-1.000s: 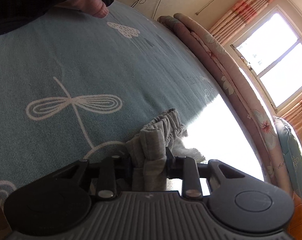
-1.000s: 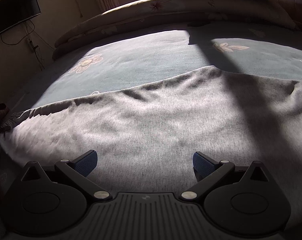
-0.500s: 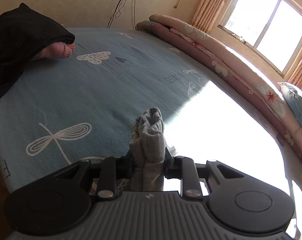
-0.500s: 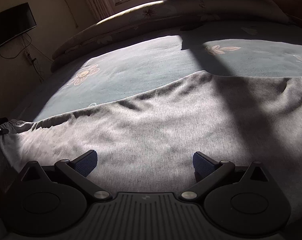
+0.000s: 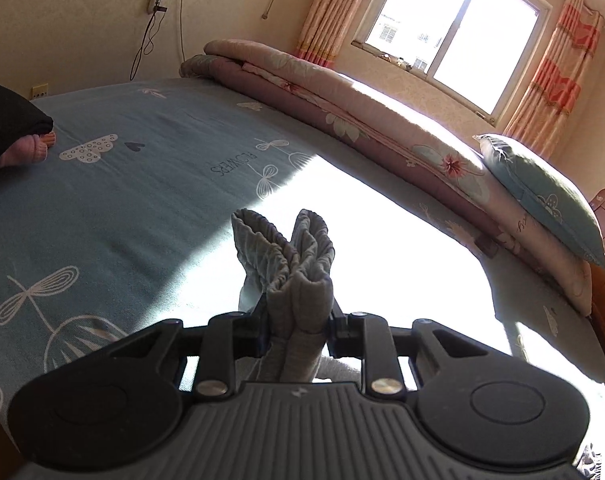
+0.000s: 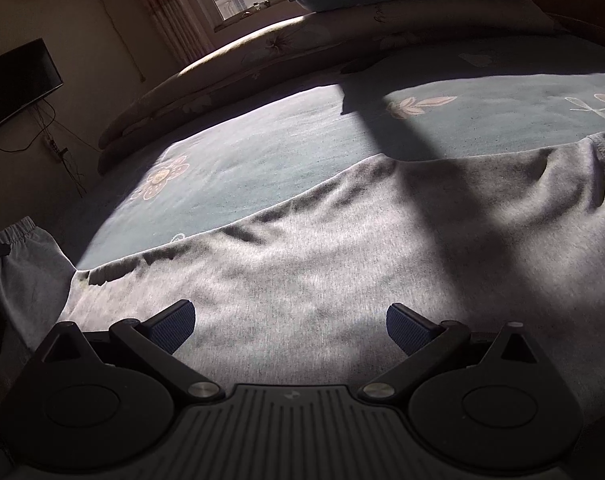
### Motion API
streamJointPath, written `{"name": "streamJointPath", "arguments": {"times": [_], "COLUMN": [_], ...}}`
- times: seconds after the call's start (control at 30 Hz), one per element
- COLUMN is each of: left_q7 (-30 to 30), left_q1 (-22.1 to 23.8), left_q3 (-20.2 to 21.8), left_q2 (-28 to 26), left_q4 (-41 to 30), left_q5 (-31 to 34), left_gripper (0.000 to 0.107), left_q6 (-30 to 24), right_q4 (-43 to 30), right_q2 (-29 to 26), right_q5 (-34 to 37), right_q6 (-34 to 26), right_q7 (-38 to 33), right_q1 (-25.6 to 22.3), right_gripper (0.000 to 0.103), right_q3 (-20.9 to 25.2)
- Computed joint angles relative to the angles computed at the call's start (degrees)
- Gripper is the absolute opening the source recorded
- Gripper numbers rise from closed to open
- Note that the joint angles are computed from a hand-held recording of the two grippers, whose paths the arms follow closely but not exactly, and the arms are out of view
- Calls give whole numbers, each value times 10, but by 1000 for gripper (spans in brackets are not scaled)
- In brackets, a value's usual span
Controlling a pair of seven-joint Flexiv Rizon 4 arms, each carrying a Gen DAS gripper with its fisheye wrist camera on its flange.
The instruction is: Fold clothes
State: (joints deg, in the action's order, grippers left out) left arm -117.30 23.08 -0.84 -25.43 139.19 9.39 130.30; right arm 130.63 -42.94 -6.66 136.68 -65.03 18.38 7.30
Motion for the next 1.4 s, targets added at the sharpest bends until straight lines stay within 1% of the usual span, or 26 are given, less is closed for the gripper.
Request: {"name": "streamJointPath", "arguments": {"times": [0.17,0.27,0.43,0.6,0.77,0.97,1.07,1.1,1.4], "left_q7": [4,-5,-14,-15,-9,4,15,22,117], "left_q1": [-7,-4,-7,-11,-23,-39,-48,-57,-159], "left_q3": [-28,-53,-87,-117,-144,-166,-170,-166,-106], "left_q2": [13,21,19,2,-29,-61,-71,-74,-103], "left_q4": [-17,-25,-47,-68,-94,-116,-121,-123,-133], "left_q5": [22,42,61,73,71,68,66,63,3], "left_gripper": [23,23,23,23,24,24,24,24,24], "left_q6": [-26,-47,-70,-85,-91,-96,-96,-97,-116], "right_q4": [5,7,11,13,15,15,15,15,14], "right_q2": [0,1,0,-1,-2,-3,-4,-4,-3], "right_q5": [0,-3,-8,-10,-11,-9,-8,-8,-3], "right_q6": [13,19,30,35,40,42,42,42,36], "right_q7": [8,15,24,32,40,44,46,46,44], "right_q1": [-13,-21,-31,-38,-43,-43,-44,-44,-39], "right_gripper": [103,103,103,103,103,103,103,103,103], "right_q3": [3,3,3,2,1,-2,-2,-3,-5]}}
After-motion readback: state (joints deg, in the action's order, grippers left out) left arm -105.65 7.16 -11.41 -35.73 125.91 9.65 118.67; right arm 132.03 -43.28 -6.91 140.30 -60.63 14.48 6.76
